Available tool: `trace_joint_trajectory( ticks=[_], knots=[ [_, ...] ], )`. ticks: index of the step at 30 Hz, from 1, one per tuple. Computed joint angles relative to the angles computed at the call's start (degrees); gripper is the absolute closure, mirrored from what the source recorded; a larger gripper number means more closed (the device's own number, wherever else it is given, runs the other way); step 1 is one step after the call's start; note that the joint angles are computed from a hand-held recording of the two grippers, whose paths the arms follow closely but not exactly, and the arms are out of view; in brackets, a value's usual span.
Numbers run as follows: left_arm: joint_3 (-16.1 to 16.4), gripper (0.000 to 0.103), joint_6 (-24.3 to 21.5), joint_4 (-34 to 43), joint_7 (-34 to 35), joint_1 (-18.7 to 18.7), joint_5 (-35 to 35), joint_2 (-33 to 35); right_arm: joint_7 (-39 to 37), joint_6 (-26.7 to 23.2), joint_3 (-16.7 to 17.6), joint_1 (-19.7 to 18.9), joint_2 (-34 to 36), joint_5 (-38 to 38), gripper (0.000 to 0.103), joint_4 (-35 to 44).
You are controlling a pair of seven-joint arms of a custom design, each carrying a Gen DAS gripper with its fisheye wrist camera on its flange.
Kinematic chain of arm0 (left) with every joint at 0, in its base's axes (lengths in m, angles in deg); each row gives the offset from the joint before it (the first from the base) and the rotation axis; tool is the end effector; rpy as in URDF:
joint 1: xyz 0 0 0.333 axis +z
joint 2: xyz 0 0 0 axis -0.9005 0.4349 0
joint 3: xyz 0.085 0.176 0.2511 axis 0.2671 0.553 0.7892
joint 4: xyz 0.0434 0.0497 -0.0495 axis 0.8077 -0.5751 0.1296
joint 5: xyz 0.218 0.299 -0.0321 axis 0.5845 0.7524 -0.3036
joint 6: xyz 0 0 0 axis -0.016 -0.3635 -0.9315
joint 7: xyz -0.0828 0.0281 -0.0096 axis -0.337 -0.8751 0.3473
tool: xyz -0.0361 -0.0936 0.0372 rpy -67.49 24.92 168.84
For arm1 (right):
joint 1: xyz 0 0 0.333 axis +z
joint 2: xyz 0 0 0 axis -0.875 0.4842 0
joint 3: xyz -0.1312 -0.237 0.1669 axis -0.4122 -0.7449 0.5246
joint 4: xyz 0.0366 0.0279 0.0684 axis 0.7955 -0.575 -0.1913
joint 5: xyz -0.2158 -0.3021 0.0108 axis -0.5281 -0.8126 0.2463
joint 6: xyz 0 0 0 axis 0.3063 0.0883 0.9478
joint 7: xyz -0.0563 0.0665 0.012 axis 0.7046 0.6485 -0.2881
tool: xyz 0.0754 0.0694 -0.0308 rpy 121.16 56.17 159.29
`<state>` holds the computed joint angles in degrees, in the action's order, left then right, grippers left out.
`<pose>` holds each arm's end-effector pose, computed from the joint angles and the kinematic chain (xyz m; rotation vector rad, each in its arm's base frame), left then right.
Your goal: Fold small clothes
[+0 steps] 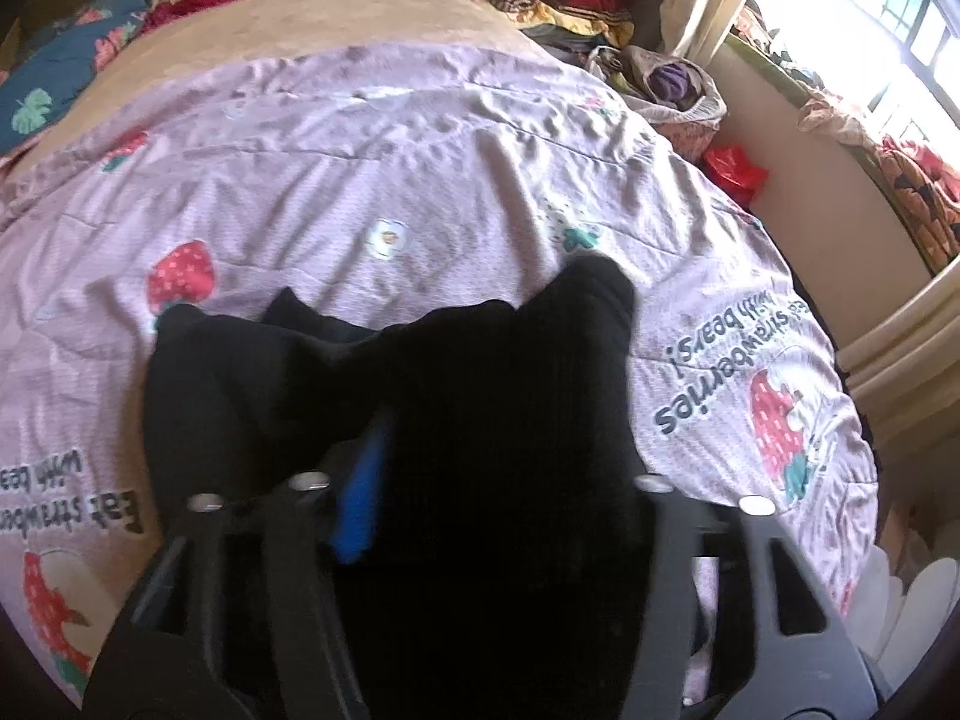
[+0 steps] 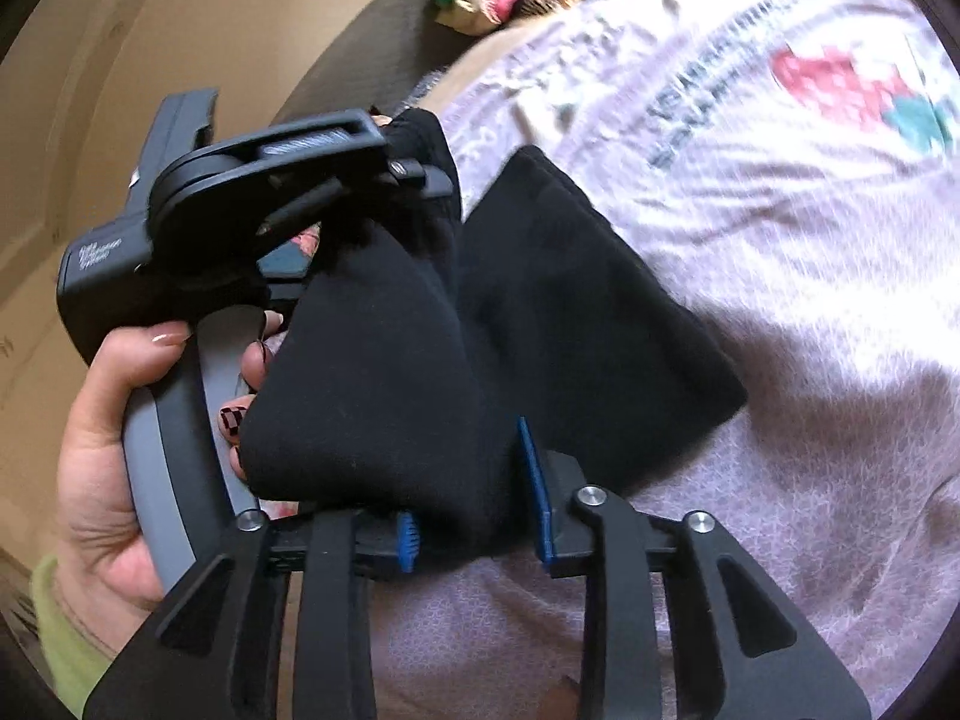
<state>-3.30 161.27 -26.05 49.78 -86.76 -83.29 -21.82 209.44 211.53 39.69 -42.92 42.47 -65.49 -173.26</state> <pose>0.5345 -0.3930 0.5154 -1.7128 2.3396 -0.8434 0.3277 0.2692 0.4436 -1.0785 1.8665 0.0137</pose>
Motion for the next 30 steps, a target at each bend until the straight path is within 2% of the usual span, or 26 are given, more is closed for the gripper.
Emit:
trace_joint_trajectory(
  ticks=[1,2,3,4,6,7,8,9,10,12,14,15,16,18,19,20,21,22,23,24,25,26,29,30],
  knots=[
    [-0.2,0.036,0.3,0.1,0.1,0.2,-0.7,0.2,-0.1,-0.3,-0.5,0.5,-0.2,0.5,0.073,-0.1],
    [-0.6,0.028,1.2,-0.3,0.9,0.6,-1.8,0.0,0.4,-0.8,1.0,-0.9,-0.8,0.9,0.073,-0.2],
    [-1.1,0.027,2.8,-1.2,2.0,1.2,-3.6,-0.6,0.7,-1.1,1.9,-1.8,-1.3,1.3,0.072,-0.3],
    [-1.4,0.027,3.6,-1.8,2.7,1.6,-4.8,-1.0,1.1,-1.4,1.0,-1.1,-1.7,0.7,0.070,-0.5],
    [-1.9,0.027,4.9,-2.8,4.2,2.3,-7.2,-2.0,2.8,-1.0,-3.9,3.2,-2.0,-1.8,0.067,-1.2],
    [-1.9,0.027,5.9,-3.7,4.7,2.6,-8.1,-2.8,3.6,-0.8,-5.9,4.8,-2.3,-2.9,0.061,-1.5],
    [-1.8,0.027,7.3,-5.3,5.3,3.0,-9.0,-4.0,3.9,-0.2,-9.6,8.0,-2.6,-4.3,0.057,-1.9],
    [-1.7,0.026,8.4,-6.6,5.5,3.3,-9.7,-5.1,5.1,0.1,-13.9,11.1,-3.4,-8.0,0.046,-2.6],
    [-1.5,0.025,9.0,-7.5,5.5,3.4,-10.0,-5.8,6.1,-0.3,-16.2,12.1,-4.9,-11.5,0.034,-3.3],
    [-0.5,0.024,11.7,-12.3,4.7,3.8,-9.3,-9.1,4.5,-1.1,-16.8,11.4,-8.0,-11.7,0.028,-4.2],
    [0.5,0.024,13.5,-16.3,2.7,3.9,-6.5,-11.6,4.0,-2.9,-15.0,8.0,-10.3,-12.1,0.028,-4.2],
    [0.8,0.024,14.0,-18.8,1.7,4.0,-5.0,-13.1,3.3,-5.7,-12.8,4.5,-11.8,-12.3,0.028,-3.3],
    [0.9,0.024,14.1,-20.1,1.8,4.3,-4.6,-13.8,1.3,-8.3,-12.7,3.0,-12.4,-11.8,0.028,-1.9],
    [1.2,0.024,14.7,-24.0,-1.5,4.5,0.3,-16.0,0.8,-11.8,-12.6,0.2,-12.7,-15.7,0.029,0.7],
    [1.1,0.024,14.6,-24.8,-1.6,4.6,1.2,-16.4,-0.4,-13.6,-13.7,0.0,-11.8,-18.4,0.031,3.0],
    [0.9,0.024,14.6,-26.1,-3.2,4.8,4.1,-17.0,-5.7,-16.1,-15.6,1.9,-9.3,-17.4,0.032,6.4],
    [0.8,0.024,14.8,-27.1,-4.6,5.0,6.1,-17.6,-11.0,-18.1,-19.2,5.7,-6.7,-15.1,0.037,9.1],
    [0.5,0.024,15.3,-28.5,-4.9,4.9,7.1,-18.1,-12.6,-23.4,-21.8,7.5,-3.4,-16.8,0.044,13.5],
    [0.3,0.024,15.9,-29.4,-4.6,4.8,6.6,-18.3,-10.2,-29.5,-22.8,7.3,-0.4,-22.3,0.047,18.0],
    [0.2,0.024,16.5,-30.2,-3.9,4.6,5.6,-18.5,-10.0,-32.6,-22.1,6.3,1.5,-23.7,0.050,20.5],
    [0.1,0.024,17.0,-30.9,-3.9,4.5,5.8,-18.7,-13.4,-36.4,-20.8,5.2,4.2,-21.4,0.051,23.8],
    [-0.2,0.024,17.8,-31.4,-5.8,4.8,7.9,-18.9,-15.5,-38.9,-21.2,5.5,6.2,-19.7,0.051,26.1],
    [-0.3,0.024,19.0,-32.5,-6.0,4.7,7.5,-19.5,-18.1,-42.4,-20.7,4.8,9.8,-17.8,0.058,28.8],
    [-0.2,0.024,19.1,-32.5,-5.2,4.6,6.8,-19.6,-18.0,-42.3,-20.4,4.5,10.3,-18.0,0.069,28.9]
  ],
)
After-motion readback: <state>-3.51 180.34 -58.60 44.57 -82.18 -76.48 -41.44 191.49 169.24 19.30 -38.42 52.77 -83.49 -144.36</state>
